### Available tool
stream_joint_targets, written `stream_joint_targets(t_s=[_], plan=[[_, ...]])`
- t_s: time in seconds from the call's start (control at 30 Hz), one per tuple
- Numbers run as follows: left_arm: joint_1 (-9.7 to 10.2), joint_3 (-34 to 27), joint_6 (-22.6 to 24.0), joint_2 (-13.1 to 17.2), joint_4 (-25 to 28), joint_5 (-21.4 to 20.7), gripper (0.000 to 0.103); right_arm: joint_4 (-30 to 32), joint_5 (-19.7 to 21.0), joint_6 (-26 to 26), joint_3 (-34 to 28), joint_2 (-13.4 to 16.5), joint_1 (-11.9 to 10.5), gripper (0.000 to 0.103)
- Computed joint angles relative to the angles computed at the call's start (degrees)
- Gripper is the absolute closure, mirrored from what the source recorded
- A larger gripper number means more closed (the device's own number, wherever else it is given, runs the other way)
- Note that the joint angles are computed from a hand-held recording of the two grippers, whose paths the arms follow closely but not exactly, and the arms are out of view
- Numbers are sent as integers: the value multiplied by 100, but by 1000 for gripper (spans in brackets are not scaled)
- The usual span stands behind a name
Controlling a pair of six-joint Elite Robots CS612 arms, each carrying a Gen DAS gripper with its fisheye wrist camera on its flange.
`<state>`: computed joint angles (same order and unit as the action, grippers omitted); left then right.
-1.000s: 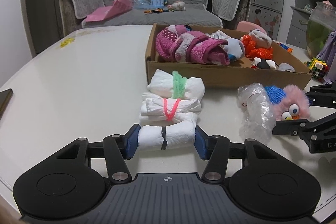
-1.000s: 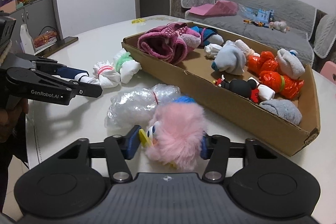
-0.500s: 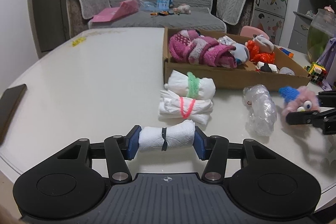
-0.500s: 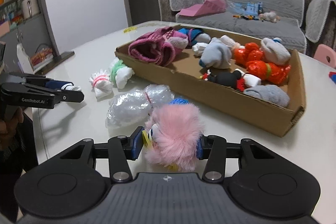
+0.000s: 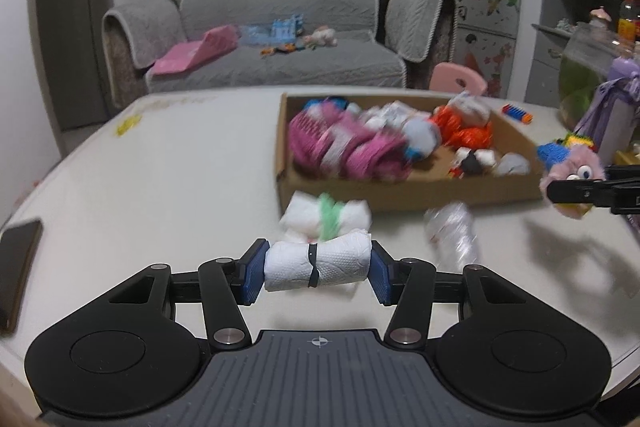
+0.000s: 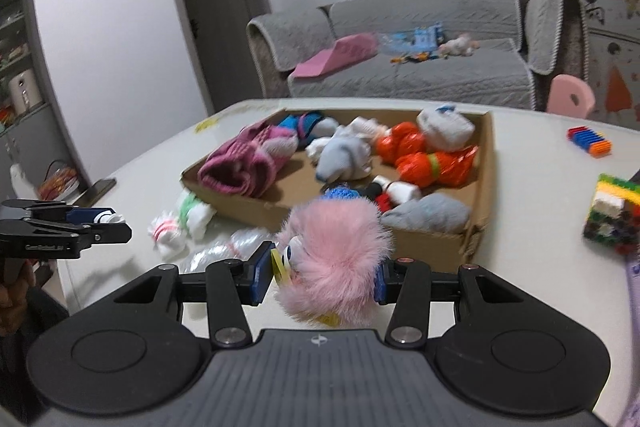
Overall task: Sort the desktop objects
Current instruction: 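Lift the pink toy and black-banded sock and carry both over the box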
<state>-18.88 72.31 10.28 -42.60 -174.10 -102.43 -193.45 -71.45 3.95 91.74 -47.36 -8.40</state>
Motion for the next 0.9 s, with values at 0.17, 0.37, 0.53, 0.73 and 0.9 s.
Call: stream_joint_targets(t_s=[0.17, 0.37, 0.53, 0.73, 0.9], plan=[[-102, -337, 135, 70, 31, -183, 45, -374, -91, 245, -1, -36, -42, 60], [-270, -1075, 293, 310, 412, -290, 45, -452, -536, 490, -275, 15, -51, 60], [-413, -1677, 511, 544, 894, -308, 45, -231, -860, 544, -702, 155, -54, 60], [-533, -2134, 645, 807, 1358, -126, 45, -58, -805, 631, -1096, 419, -114, 60], [-581, -2443, 715, 1020, 1658, 104, 45, 172, -741, 610, -1154, 469, -116, 60]])
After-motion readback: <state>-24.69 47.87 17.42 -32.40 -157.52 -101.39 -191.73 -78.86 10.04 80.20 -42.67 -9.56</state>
